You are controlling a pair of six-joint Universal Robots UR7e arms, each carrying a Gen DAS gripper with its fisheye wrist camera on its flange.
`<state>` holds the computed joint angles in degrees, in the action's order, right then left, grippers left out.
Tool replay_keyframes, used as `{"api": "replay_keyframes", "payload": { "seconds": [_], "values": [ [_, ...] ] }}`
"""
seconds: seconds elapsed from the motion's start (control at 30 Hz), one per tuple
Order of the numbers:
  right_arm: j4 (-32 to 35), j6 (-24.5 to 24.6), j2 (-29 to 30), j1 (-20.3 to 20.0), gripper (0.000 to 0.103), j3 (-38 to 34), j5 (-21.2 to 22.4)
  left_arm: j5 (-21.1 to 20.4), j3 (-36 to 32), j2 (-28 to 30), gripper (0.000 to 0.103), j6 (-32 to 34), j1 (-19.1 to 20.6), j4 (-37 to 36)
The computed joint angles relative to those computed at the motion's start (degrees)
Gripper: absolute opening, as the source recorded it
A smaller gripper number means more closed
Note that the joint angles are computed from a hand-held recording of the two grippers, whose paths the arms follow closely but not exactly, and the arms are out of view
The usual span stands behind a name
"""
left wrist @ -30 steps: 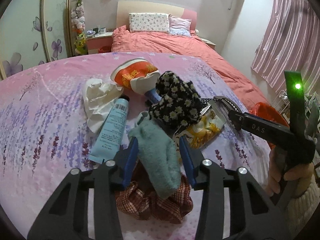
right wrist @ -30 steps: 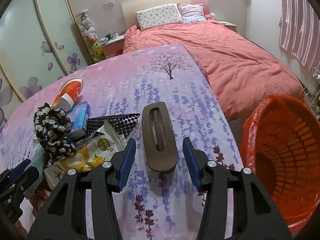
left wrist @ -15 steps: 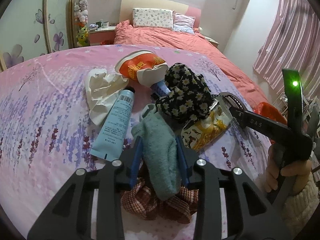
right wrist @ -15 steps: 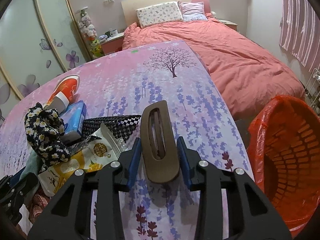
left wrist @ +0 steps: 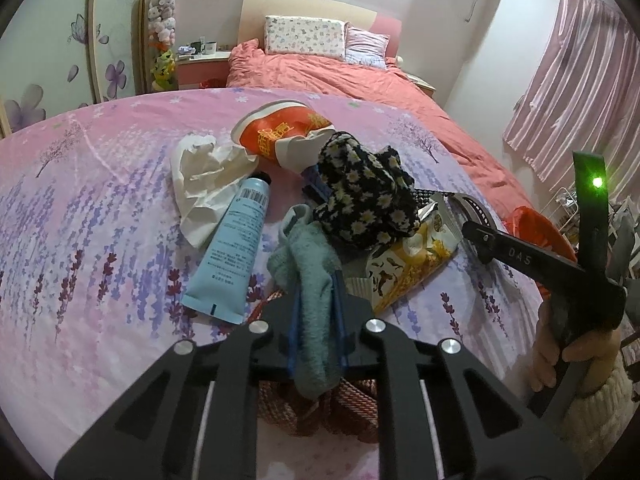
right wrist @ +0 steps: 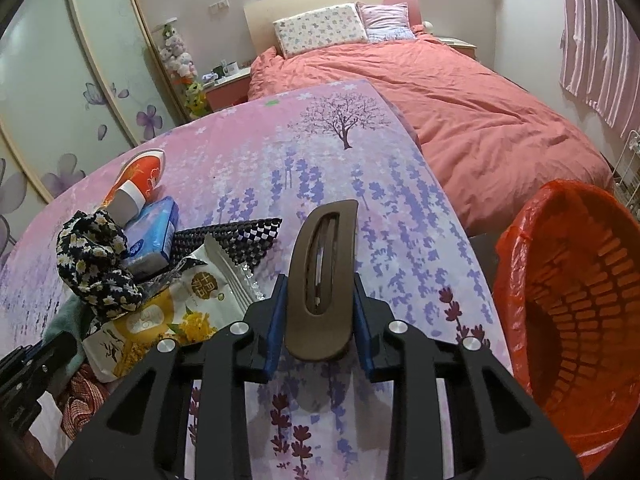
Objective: Collect trash
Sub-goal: 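Carry the grey-green sock and brown hair clip over the orange basket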
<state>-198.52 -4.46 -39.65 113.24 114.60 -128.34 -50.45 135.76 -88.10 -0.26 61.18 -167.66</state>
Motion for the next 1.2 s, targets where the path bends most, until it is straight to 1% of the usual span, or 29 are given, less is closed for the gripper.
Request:
{"api": "replay_keyframes", "payload": {
  "seconds": [0.13, 0.33, 0.6, 0.77, 0.93, 1.03, 1.2],
  "values": [
    [-1.7, -0.9, -0.9, 0.3, 0.030, 1.3, 1.3, -0.2, 0.1, -0.6, 0.011, 0.7, -0.6, -0.8],
    [-4.7, -1.2, -3.2, 1.5, 0.030, 3.8, 2.8, 0.7, 0.5, -2.4, 0.011, 1.6, -2.5, -2.2],
    [-10.3, -3.6, -5.9, 4.6, 0.030, 7.0, 2.2, 3.5, 0.9, -5.4, 0.011, 1.3, -7.6, -1.9],
    [-14.5, -4.9, -7.7, 5.9, 0.030, 9.5, 1.7, 4.1, 1.6, -6.5, 0.011, 1.1, -10.7, -2.0],
    [-18.4, -6.3, -9.0, 6.5, 0.030, 11.4, 0.7, 3.5, 2.1, -6.2, 0.011, 0.5, -13.5, -2.4],
    [-21.4, -7.4, -9.5, 7.0, 0.030, 12.5, -0.7, 2.7, 2.2, -5.2, 0.011, 0.3, -15.2, -3.0],
    [-24.9, -8.6, -10.4, 6.8, 0.030, 14.0, -1.6, 1.1, 1.9, -2.8, 0.011, 0.1, -17.3, -4.2]
  ]
}}
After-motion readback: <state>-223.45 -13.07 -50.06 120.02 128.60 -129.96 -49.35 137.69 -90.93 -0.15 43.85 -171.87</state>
